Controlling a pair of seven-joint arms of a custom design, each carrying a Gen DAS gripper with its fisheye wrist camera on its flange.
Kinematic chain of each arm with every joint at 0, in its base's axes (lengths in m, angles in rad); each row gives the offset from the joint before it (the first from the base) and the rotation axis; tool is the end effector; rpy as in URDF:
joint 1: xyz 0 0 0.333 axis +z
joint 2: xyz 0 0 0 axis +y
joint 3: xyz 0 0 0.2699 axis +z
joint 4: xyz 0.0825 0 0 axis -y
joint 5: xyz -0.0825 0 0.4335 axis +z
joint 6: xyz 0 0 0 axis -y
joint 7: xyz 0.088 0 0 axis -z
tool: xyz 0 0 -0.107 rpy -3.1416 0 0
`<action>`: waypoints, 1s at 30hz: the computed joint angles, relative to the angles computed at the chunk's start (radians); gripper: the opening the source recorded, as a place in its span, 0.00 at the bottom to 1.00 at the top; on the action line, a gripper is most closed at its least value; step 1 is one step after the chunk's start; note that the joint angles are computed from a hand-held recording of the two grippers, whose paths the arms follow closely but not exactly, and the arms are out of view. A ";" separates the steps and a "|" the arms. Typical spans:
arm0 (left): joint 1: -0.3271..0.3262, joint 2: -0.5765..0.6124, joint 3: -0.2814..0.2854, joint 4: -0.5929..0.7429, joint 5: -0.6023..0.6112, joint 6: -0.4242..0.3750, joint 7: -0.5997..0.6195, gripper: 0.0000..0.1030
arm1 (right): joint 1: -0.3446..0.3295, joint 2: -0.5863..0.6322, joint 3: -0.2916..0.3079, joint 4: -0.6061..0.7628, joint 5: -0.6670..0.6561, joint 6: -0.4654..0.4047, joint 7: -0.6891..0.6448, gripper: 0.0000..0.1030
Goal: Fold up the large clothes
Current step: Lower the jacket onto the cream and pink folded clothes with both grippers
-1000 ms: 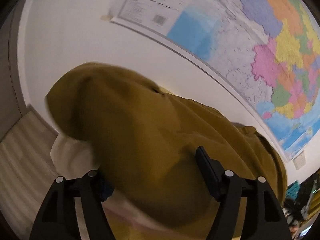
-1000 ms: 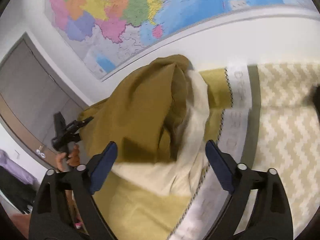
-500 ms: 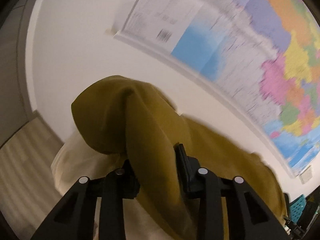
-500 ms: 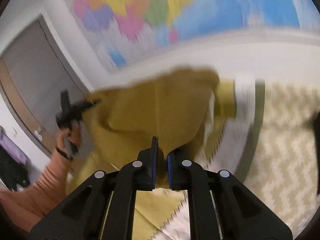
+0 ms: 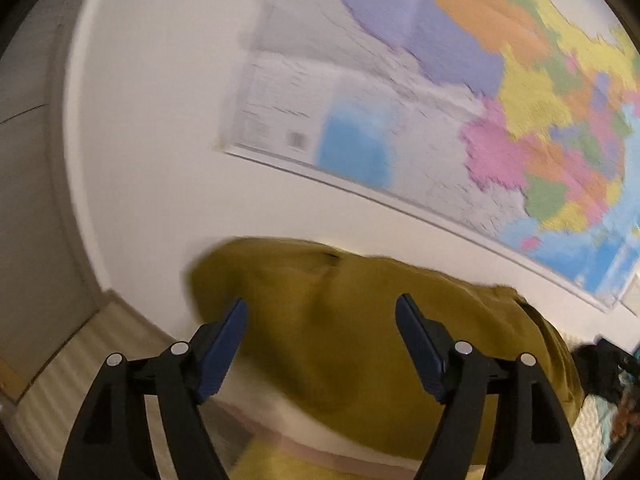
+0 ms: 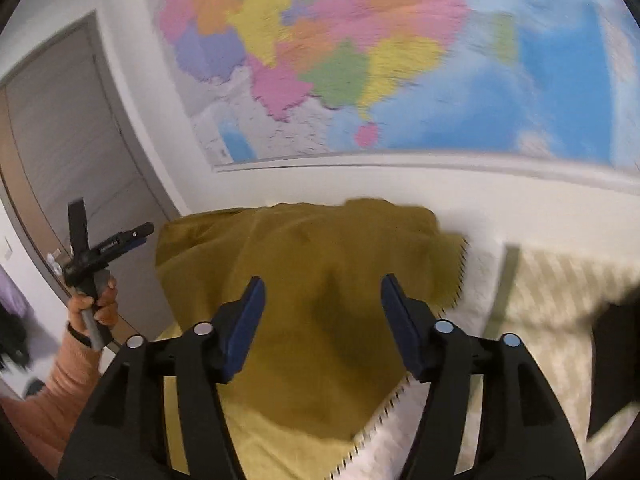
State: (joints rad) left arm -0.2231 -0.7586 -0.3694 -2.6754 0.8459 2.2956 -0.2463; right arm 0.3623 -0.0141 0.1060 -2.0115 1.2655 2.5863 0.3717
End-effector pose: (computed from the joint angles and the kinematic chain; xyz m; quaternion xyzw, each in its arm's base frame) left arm 0.3796 -0.2185 0.4418 -0.8118 0.3375 -0.2859 0.3812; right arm 0.5743 0.2710 0.4480 -0.7900 0.3525 -0.0331 0.5006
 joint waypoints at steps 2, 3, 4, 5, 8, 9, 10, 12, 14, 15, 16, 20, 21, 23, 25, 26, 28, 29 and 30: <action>0.026 0.105 -0.024 0.081 0.004 -0.082 0.034 0.72 | 0.011 0.063 0.014 0.065 -0.052 -0.014 0.044 0.58; 0.040 0.153 -0.017 0.104 -0.006 -0.087 0.050 0.72 | 0.020 0.092 0.025 0.089 -0.089 0.014 0.067 0.57; 0.029 0.167 0.013 0.096 -0.012 -0.063 0.037 0.73 | 0.026 0.119 0.033 0.112 -0.127 0.033 0.091 0.59; 0.027 0.174 0.040 0.076 -0.024 -0.024 0.030 0.75 | 0.027 0.158 0.036 0.144 -0.186 0.006 0.137 0.59; 0.017 0.144 0.094 -0.011 -0.077 0.073 0.010 0.76 | 0.011 0.252 0.046 0.205 -0.268 -0.059 0.236 0.56; 0.024 0.130 0.097 -0.036 -0.077 0.109 -0.003 0.77 | -0.001 0.273 0.051 0.215 -0.274 -0.083 0.241 0.55; 0.031 0.123 0.095 -0.054 -0.077 0.138 -0.014 0.77 | -0.012 0.284 0.057 0.217 -0.268 -0.095 0.237 0.55; 0.028 0.122 0.076 -0.049 -0.105 0.100 -0.010 0.77 | -0.033 0.263 0.070 0.190 -0.234 -0.095 0.200 0.54; 0.016 0.099 0.046 -0.039 -0.112 0.057 -0.026 0.74 | -0.036 0.234 0.070 0.169 -0.237 -0.088 0.211 0.56; 0.015 0.093 0.039 -0.036 -0.098 0.070 -0.032 0.74 | -0.041 0.212 0.072 0.151 -0.213 -0.085 0.194 0.60; 0.008 0.088 0.021 -0.026 -0.085 0.061 -0.036 0.74 | -0.045 0.189 0.074 0.131 -0.185 -0.081 0.166 0.63; -0.022 0.160 -0.044 0.073 -0.031 -0.021 -0.017 0.77 | -0.034 0.085 0.065 0.027 -0.091 -0.056 0.039 0.65; -0.026 0.190 -0.053 0.101 -0.014 -0.036 -0.015 0.78 | -0.025 0.056 0.062 -0.005 -0.064 -0.042 -0.002 0.65; -0.039 0.245 -0.065 0.148 0.017 -0.060 -0.010 0.81 | -0.009 0.019 0.051 -0.043 -0.018 -0.042 -0.063 0.65; -0.053 0.303 -0.062 0.189 0.043 -0.056 -0.019 0.82 | 0.014 -0.009 0.046 -0.079 0.013 -0.010 -0.125 0.65; -0.059 0.319 -0.048 0.192 0.060 -0.009 -0.032 0.85 | 0.025 -0.013 0.044 -0.091 0.016 -0.002 -0.158 0.66; -0.063 0.361 -0.054 0.218 0.084 -0.033 -0.052 0.88 | 0.043 0.005 0.044 -0.098 -0.050 0.028 -0.145 0.66; -0.069 0.384 -0.058 0.235 0.091 -0.062 -0.052 0.88 | 0.050 0.023 0.046 -0.090 -0.105 0.051 -0.099 0.66; -0.075 0.402 -0.055 0.246 0.098 -0.074 -0.056 0.89 | 0.054 0.043 0.046 -0.083 -0.137 0.062 -0.069 0.66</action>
